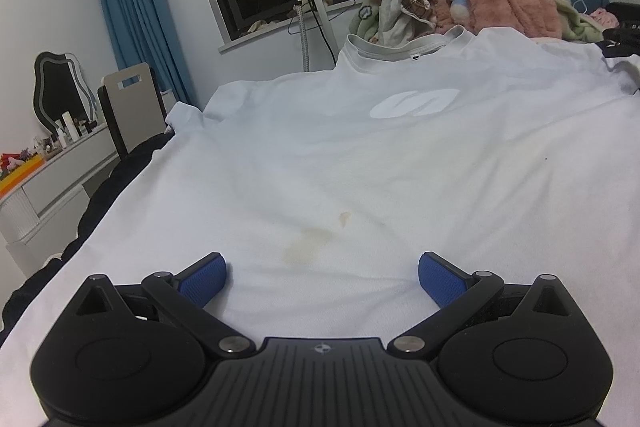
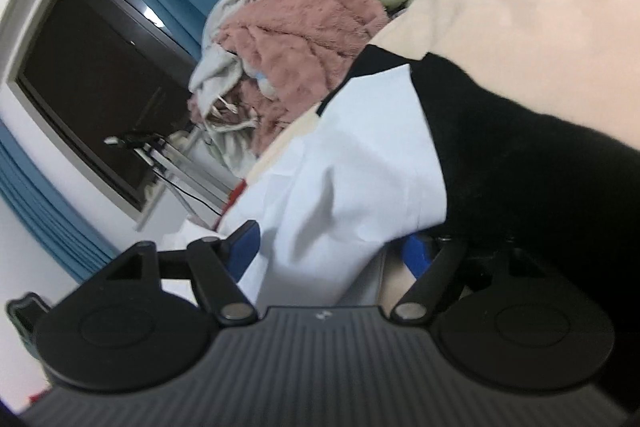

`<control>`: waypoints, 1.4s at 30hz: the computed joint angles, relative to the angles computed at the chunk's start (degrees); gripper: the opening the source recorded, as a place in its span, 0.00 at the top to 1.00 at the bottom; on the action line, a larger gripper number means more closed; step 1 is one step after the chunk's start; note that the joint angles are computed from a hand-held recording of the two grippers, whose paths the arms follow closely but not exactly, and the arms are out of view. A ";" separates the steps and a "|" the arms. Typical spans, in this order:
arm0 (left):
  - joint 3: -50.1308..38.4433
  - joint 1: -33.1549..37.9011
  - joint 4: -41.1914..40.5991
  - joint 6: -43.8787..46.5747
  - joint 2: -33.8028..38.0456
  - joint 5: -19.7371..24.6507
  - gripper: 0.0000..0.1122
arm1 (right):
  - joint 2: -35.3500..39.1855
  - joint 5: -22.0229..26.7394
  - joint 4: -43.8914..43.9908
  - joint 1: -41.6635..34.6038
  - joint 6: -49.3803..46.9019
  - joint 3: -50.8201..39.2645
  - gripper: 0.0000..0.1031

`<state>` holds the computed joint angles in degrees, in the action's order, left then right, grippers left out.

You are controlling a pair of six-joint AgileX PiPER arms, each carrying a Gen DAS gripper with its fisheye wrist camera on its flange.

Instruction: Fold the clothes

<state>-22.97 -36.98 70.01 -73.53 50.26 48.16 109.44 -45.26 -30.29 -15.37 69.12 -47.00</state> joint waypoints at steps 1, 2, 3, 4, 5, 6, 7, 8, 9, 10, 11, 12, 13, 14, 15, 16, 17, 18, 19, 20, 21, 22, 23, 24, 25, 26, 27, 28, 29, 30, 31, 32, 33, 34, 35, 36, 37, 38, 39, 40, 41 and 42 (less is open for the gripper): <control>-0.10 1.36 -0.90 1.55 -0.62 -1.47 0.08 | 0.26 -0.74 -1.06 -0.43 0.70 -0.16 0.31; -0.20 2.85 -1.90 3.24 -1.23 -3.03 0.08 | 0.32 -1.20 -2.37 -0.86 1.52 -0.31 0.34; -0.26 4.20 -2.97 4.89 -1.91 -4.45 0.08 | 0.32 -2.13 -3.84 -1.37 2.47 -0.19 0.35; -0.32 5.64 -4.19 6.69 -2.57 -5.94 0.08 | 0.20 -3.75 -5.69 -2.07 3.71 0.36 0.35; -0.41 7.05 -5.50 8.55 -3.17 -7.35 0.08 | -0.12 -5.40 -8.08 -2.96 5.64 1.07 0.36; -0.59 7.79 -6.58 9.95 -3.53 -8.03 0.08 | -0.50 -6.97 -10.61 -3.92 7.78 1.76 0.36; -0.77 8.60 -7.75 11.49 -3.89 -8.74 0.08 | -0.97 -7.88 -12.07 -4.35 9.62 2.24 0.36; -0.95 9.36 -9.13 13.34 -4.35 -9.39 0.08 | -1.91 -8.43 -12.94 -4.66 11.49 2.92 0.36; -1.12 10.18 -10.60 15.32 -4.81 -10.06 0.08 | -3.10 -8.98 -13.81 -5.09 13.47 3.75 0.36; -1.32 11.29 -12.47 17.88 -5.39 -10.95 0.08 | -4.30 -9.53 -14.67 -5.53 15.46 4.56 0.36; -1.52 12.40 -14.43 20.48 -5.95 -11.79 0.08 | -5.50 -10.08 -15.52 -5.98 17.46 5.34 0.36; -1.69 13.40 -16.31 22.67 -6.59 -12.51 0.08 | -7.06 -10.93 -15.51 -6.46 18.60 6.60 0.36; -1.87 14.35 -18.24 24.86 -7.21 -13.12 0.08 | -8.84 -11.89 -15.06 -6.95 19.33 8.09 0.36; -2.05 14.88 -19.84 26.46 -7.90 -13.14 0.08 | -10.65 -12.79 -14.64 -7.45 20.14 9.53 0.36; -2.23 15.42 -21.45 28.07 -8.58 -13.13 0.08 | -12.50 -13.61 -14.25 -7.97 21.04 10.92 0.36; -2.42 16.02 -23.12 29.75 -9.26 -13.14 0.08 | -14.16 -14.38 -13.51 -8.39 21.72 12.46 0.36; -2.63 16.64 -24.80 31.44 -9.92 -13.13 0.08 | -15.72 -15.09 -12.58 -8.77 22.31 14.07 0.36; -2.83 17.30 -26.52 33.14 -10.55 -13.13 0.08 | -17.32 -14.41 -12.02 -8.87 22.19 15.36 0.36; -3.05 17.74 -27.84 34.25 -11.00 -12.99 0.08 | -18.94 -12.95 -11.63 -8.78 21.64 16.45 0.36; -3.35 17.97 -29.03 35.13 -11.32 -12.67 0.08 | -20.29 -10.75 -11.65 -8.53 21.15 17.27 0.36; -3.63 18.06 -29.84 35.66 -11.46 -12.29 0.08 | -20.88 -8.68 -12.01 -8.23 20.83 17.69 0.36; -3.91 18.12 -30.57 36.08 -11.59 -11.90 0.08 | -21.11 -6.92 -12.42 -7.95 20.61 17.94 0.36; -4.12 18.09 -30.92 36.09 -11.64 -11.54 0.08 | -21.18 -5.15 -11.97 -7.42 19.88 18.35 0.35; -4.34 18.03 -31.23 36.04 -11.68 -11.16 0.08 | -21.02 -3.47 -10.49 -6.65 18.80 18.89 0.35; -4.57 17.47 -30.94 35.33 -11.60 -10.54 0.08 | -20.74 -1.87 -8.68 -5.84 17.67 19.41 0.35; -4.90 16.70 -30.46 34.36 -11.41 -9.80 0.08 | -19.93 -0.73 -6.55 -4.82 16.94 19.50 0.35; -5.25 16.04 -30.10 33.55 -11.23 -9.14 0.08 | -18.33 -1.05 -4.76 -4.03 16.35 19.38 0.35; -5.65 15.93 -30.28 33.44 -11.19 -8.97 0.08 | -16.43 -2.06 -3.32 -3.43 15.80 19.24 0.35; -6.06 15.84 -30.46 33.35 -11.15 -8.81 0.08 | -14.80 -2.70 -1.77 -2.56 14.28 18.47 0.35; -6.47 15.76 -30.65 33.27 -11.10 -8.65 0.08 | -13.33 -3.12 -0.21 -1.56 12.26 17.34 0.35; -6.85 15.73 -30.83 33.17 -11.09 -8.56 0.08 | -11.88 -3.53 1.21 -0.63 10.34 16.17 0.35; -7.27 15.95 -30.95 32.99 -11.31 -8.75 0.08 | -10.14 -4.13 1.57 -0.12 9.16 14.47 0.35; -7.69 16.44 -31.35 33.08 -11.47 -9.14 0.08 | -8.32 -4.40 1.39 0.19 8.12 12.36 0.36; -8.24 18.39 -33.69 35.05 -11.28 -10.55 0.08 | -6.77 -3.56 2.56 0.81 6.02 10.27 0.37; -8.79 20.26 -36.12 37.06 -11.07 -11.85 0.08 | -5.32 -2.29 4.54 1.60 3.30 8.22 0.38; -9.32 22.01 -38.53 39.01 -10.81 -13.07 0.08 | -3.66 -1.52 6.53 2.11 1.69 6.12 0.38; -9.62 23.23 -39.78 39.85 -10.27 -14.38 0.08 | -2.46 -0.57 8.64 2.58 0.58 4.08 0.38; -9.85 24.01 -40.23 39.97 -9.72 -15.54 0.08 | -1.56 0.63 10.83 3.07 -0.68 2.08 0.38; -9.81 23.60 -38.40 38.22 -9.24 -16.25 0.08 | -0.63 1.80 13.06 3.53 -2.05 0.04 0.38; -9.87 22.24 -35.11 35.21 -8.69 -16.06 0.08 | -0.26 4.18 14.65 3.96 -4.29 -2.25 0.38; -9.92 20.77 -31.69 31.99 -8.12 -15.72 0.08 | -0.53 8.30 16.17 4.73 -7.59 -4.77 0.40; -10.07 20.13 -29.83 30.54 -7.63 -15.72 0.08 | -0.86 12.96 18.11 5.65 -11.56 -7.43 0.64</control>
<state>-33.04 -16.84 40.18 -42.99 42.63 32.45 108.58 -32.30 -12.18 -9.72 57.56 -54.44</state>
